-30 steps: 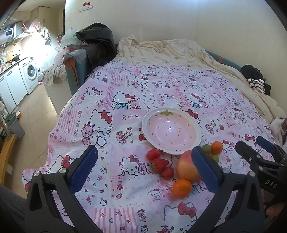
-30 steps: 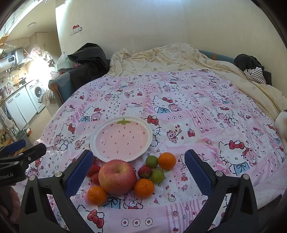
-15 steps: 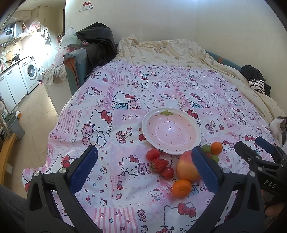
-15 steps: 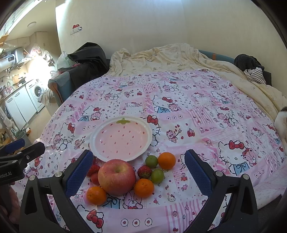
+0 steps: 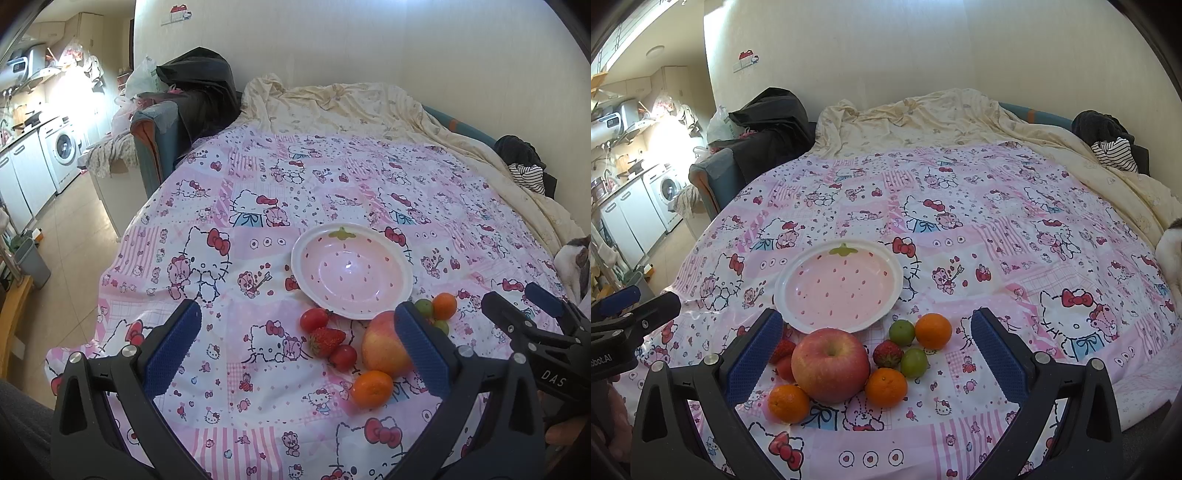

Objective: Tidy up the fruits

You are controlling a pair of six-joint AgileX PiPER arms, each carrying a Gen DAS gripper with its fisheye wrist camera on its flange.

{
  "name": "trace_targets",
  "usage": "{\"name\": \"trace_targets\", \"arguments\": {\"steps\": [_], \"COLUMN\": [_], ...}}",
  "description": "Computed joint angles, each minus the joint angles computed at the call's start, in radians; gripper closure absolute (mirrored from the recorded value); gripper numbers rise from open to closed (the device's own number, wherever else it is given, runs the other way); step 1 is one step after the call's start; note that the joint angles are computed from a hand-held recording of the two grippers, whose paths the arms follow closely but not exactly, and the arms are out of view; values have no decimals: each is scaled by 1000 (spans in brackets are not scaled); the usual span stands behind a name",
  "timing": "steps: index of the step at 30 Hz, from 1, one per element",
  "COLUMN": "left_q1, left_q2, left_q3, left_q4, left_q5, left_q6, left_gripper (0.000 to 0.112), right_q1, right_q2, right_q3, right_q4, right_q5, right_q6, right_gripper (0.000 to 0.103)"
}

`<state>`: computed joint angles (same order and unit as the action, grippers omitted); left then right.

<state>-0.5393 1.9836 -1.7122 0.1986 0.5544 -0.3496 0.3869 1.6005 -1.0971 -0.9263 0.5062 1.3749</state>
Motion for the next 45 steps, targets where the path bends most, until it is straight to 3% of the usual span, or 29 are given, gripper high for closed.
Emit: {"name": "trace_targets", "arguments": {"steps": [22, 26, 31, 40, 45], "left_q1": [-1, 9, 12, -6, -21], "left_q2": [-3, 0, 67, 268, 369], "left_q3": [4, -30, -181, -521, -654], "left_q4": [-3, -67, -105, -133, -148], "left_q5": [3, 35, 187, 520, 650], "left_q6": [0, 64, 116, 170, 196], "left_gripper": [9, 9, 9, 9, 10], "right_q1": [-8, -23, -96, -244, -316], "right_q2": [1, -10, -19, 75, 156], "right_q3": [3, -12, -72, -263, -307], "right_q4": [17, 76, 324, 708, 924], "right_q5": [-3, 1, -1, 136, 187], "right_q6": [-13, -73, -339, -797, -952], "right_gripper": [0, 0, 0, 0, 0]}}
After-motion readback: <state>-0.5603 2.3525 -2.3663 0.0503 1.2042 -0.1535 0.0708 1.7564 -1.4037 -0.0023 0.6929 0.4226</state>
